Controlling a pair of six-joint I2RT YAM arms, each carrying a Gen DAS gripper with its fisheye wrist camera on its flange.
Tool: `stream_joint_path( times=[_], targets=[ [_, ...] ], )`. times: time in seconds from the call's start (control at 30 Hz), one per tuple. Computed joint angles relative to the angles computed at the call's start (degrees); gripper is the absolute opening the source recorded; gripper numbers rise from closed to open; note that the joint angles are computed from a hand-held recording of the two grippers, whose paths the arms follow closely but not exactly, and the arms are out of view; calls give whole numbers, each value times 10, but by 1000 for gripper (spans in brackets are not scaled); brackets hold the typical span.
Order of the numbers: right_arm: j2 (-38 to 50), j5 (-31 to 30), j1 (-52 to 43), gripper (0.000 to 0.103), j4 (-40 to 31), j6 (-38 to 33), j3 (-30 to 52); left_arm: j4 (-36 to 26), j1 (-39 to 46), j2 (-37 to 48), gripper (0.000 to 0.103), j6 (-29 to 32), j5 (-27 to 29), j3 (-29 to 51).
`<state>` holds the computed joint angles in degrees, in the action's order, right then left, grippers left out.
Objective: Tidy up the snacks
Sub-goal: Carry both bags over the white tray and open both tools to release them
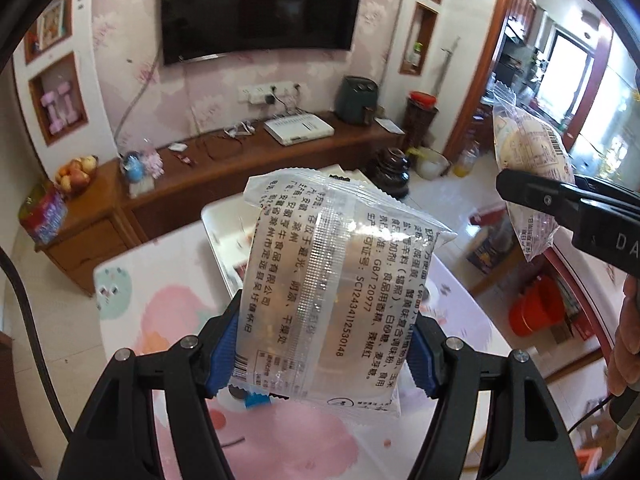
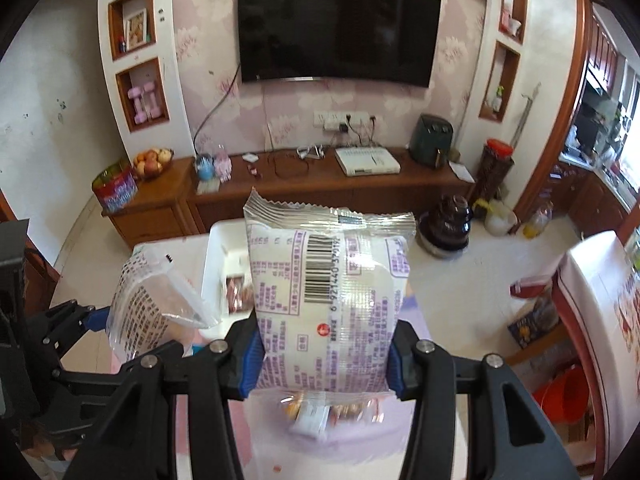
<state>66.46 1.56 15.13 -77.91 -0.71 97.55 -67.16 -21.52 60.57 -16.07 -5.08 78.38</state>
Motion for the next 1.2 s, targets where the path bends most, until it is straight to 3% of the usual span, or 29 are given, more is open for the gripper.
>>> stream_joint_path(
  times=[0.33,0.57,0.83,1.2],
  targets=[
    [161,-133,-114,49,34,-114,139,31,-5,180,69,-63,-94,162],
    [270,-184,-145,49,38,-139,216,23,8,275,69,-104,-128,237],
    [332,-195,-141,49,63,-154,200,15,8,347,69,-140,-149,263],
    [374,-172,-118,50,91,-155,165,19,37,414,69,-146,-123,284]
  ],
)
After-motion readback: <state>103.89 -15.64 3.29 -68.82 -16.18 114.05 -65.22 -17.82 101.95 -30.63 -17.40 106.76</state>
